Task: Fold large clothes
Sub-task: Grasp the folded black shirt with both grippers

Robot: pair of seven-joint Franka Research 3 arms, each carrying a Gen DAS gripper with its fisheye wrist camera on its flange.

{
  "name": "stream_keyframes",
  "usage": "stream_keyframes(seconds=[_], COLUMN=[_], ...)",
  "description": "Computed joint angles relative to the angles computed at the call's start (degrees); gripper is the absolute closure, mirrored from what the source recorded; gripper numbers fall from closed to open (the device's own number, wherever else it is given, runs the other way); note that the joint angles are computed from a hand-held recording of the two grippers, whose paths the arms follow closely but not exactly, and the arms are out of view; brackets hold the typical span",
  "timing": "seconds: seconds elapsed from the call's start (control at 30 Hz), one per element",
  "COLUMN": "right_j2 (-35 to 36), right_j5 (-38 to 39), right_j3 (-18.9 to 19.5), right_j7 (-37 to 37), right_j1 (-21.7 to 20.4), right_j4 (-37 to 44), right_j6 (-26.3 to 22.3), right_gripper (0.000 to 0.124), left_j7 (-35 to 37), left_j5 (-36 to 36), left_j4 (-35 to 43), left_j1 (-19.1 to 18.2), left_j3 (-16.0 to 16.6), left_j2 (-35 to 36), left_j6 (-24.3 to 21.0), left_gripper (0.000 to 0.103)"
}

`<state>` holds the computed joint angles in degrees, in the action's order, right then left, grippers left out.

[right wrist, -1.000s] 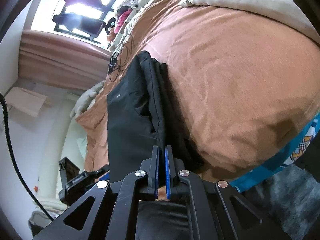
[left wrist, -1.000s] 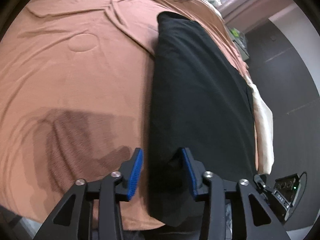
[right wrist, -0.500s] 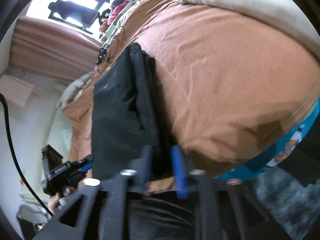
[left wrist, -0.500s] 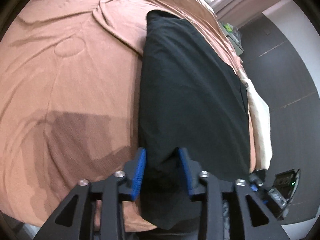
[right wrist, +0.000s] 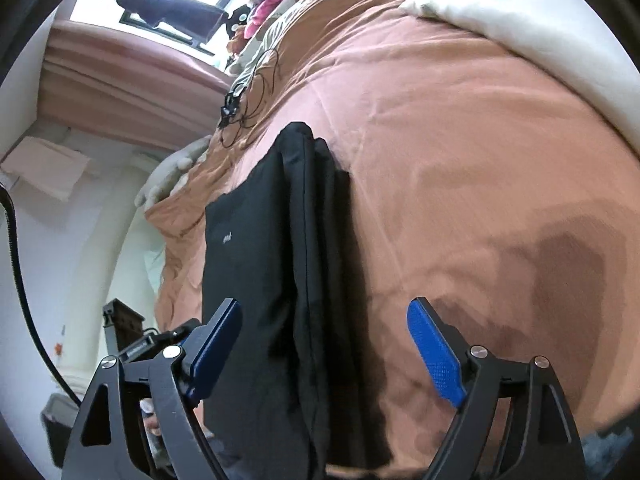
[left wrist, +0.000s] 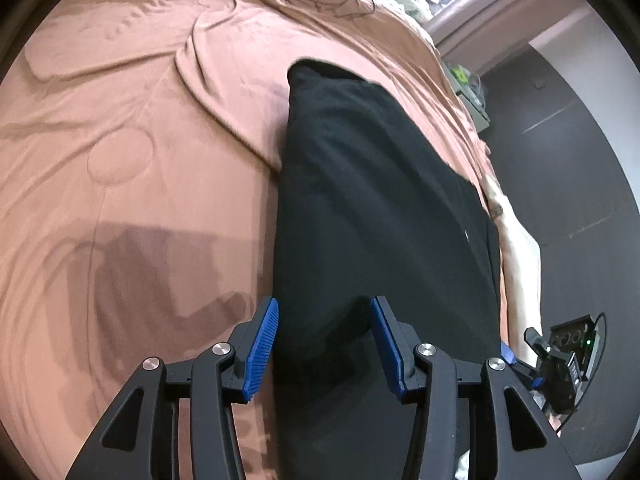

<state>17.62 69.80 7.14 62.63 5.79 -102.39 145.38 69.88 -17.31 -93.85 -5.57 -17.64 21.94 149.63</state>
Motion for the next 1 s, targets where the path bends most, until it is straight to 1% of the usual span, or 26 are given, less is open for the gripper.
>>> stream_keyframes(seconds=[0.07, 0.1, 0.17, 0.3, 0.37, 0.53, 0.6, 0.63, 0.7, 0.73, 0.8, 0.83, 0.9, 0.93, 0.97, 1.0], right_j2=[3.18, 5.09, 7.4, 12.52, 15.2, 20.51, 22.47, 23.64, 25.84, 27.27, 30.12, 31.59, 33.45, 33.07, 33.12, 33.79], right_j5=[-1.73, -2.62, -3.74, -7.5, -9.32, -10.11, -10.31, -10.54, -11.22, -11.72, -12.47, -13.0, -15.12, -16.0, -17.66, -19.33], right_j3=[-0.16, 0.03, 0.62, 1.57, 2.25, 4.44, 5.23, 5.57, 6.06, 6.4, 7.26, 7.6, 7.39, 7.24, 6.63, 6.12], right_j7=[1.76, 2.12, 2.56, 5.71, 7.11, 8.07, 8.62, 9.1, 10.47, 11.12, 11.91, 12.4, 14.02, 14.13, 14.79, 16.01], right_j1=[-0.09, -0.45, -0.94, -1.71, -2.38, -4.11, -4.57, -4.73, -4.86, -4.96, -5.23, -5.23, -4.4, -4.28, -3.59, -3.02], right_j4=[3.69, 6.1, 9.01, 15.87, 19.74, 27.13, 29.74, 31.36, 34.54, 36.77, 41.08, 43.4, 46.93, 46.55, 47.04, 48.36], right_j6=[-1.69, -3.32, -4.56, -7.54, -10.22, -13.8, -15.06, -15.92, -17.37, -18.68, -21.31, -22.65, -23.81, -23.63, -23.57, -24.26], right_gripper=[0.037, 0.037, 0.037, 0.037, 0.037, 0.037, 0.037, 0.037, 0.037, 0.037, 0.036, 0.035, 0.036, 0.043, 0.06, 0.068], left_j7=[1.47, 1.82, 1.33, 1.21, 1.16, 1.61, 1.08, 0.6, 0.26, 0.04, 0.1, 0.15, 0.09, 0.06, 0.01, -0.24], left_j5=[0.14, 0.1, 0.57, 0.61, 0.95, 0.93, 1.2, 1.69, 2.23, 2.68, 3.21, 3.54, 4.09, 4.09, 4.26, 4.51], left_j4=[1.63, 2.99, 5.45, 9.31, 11.14, 15.44, 17.66, 20.12, 21.82, 23.32, 25.56, 26.3, 26.97, 26.69, 26.78, 26.63], left_j1=[0.24, 0.38, 0.26, 0.71, 0.75, 1.25, 1.04, 0.64, 0.36, 0.1, -0.27, -0.48, -0.88, -0.84, -0.91, -0.96], left_j3=[-0.26, -0.4, -0.22, -0.67, -0.72, -1.29, -1.19, -0.95, -0.89, -0.79, -0.91, -0.84, -0.63, -0.63, -0.52, -0.33], left_j2=[1.43, 2.51, 4.38, 7.5, 8.88, 12.09, 13.67, 15.25, 16.36, 17.18, 18.4, 18.78, 19.21, 19.18, 19.36, 19.33], left_j6=[0.68, 0.31, -0.69, -1.3, -1.71, -2.71, -3.42, -4.3, -4.87, -5.75, -7.08, -7.5, -7.6, -7.2, -6.8, -6.69], left_gripper=[0.053, 0.053, 0.053, 0.048, 0.048, 0.047, 0.047, 0.045, 0.044, 0.042, 0.042, 0.04, 0.038, 0.037, 0.037, 0.037])
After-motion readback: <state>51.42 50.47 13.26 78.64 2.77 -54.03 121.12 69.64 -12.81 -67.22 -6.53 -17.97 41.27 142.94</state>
